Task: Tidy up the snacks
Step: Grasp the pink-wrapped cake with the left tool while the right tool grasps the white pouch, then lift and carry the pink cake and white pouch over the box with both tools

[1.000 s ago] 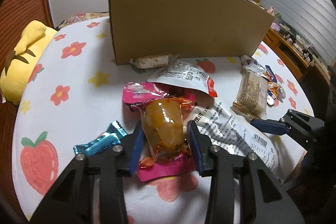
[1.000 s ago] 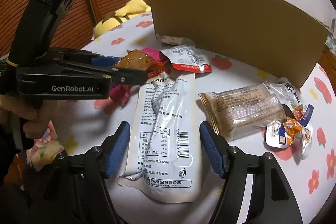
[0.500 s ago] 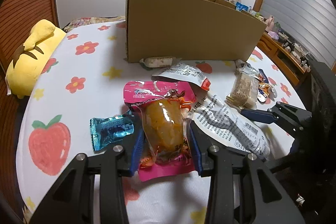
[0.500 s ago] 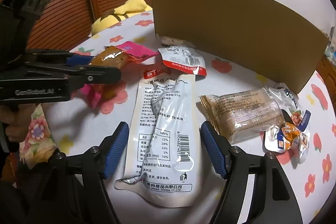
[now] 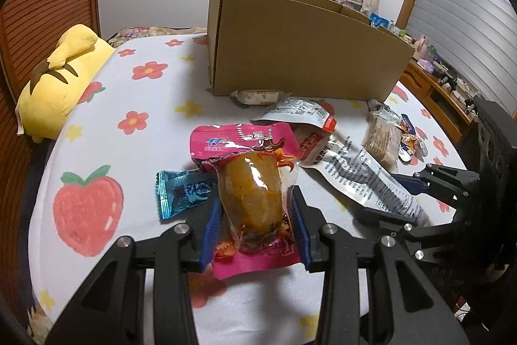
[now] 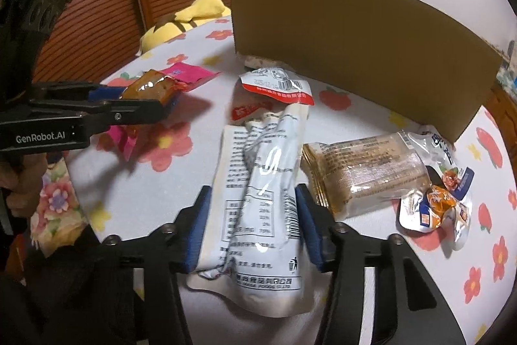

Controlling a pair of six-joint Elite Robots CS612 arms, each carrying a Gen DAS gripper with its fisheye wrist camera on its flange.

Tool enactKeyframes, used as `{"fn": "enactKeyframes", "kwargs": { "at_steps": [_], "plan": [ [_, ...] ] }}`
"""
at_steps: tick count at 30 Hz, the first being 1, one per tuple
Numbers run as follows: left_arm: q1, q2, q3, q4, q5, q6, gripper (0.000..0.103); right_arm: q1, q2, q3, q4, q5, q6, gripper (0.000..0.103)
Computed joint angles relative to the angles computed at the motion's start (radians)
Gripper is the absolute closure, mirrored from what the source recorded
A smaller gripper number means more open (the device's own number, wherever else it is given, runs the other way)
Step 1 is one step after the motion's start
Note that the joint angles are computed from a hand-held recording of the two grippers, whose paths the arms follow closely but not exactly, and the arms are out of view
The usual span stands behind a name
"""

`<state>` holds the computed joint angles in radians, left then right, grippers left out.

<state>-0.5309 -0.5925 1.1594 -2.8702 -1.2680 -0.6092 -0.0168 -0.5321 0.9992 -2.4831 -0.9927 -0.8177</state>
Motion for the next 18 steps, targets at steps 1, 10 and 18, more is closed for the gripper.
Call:
{"fn": "enactKeyframes", "kwargs": {
  "at_steps": [1,10,18],
  "plan": [
    [0.000,0.000,0.000,-0.002,0.002,0.000,0.064,-0.001,-0.001,0.001,0.000,0.002,0.002,0.058],
    [-0.004,0.001,-0.001,-0.010,0.009,-0.005,0.064,-0.012,-0.022,0.039,-0.051,0.022,0.007,0.059],
    [-0.008,-0.001,-0.004,-0.029,0.020,0.008,0.064,-0.030,-0.029,0.043,-0.106,0.034,0.060,0.059]
  ]
}}
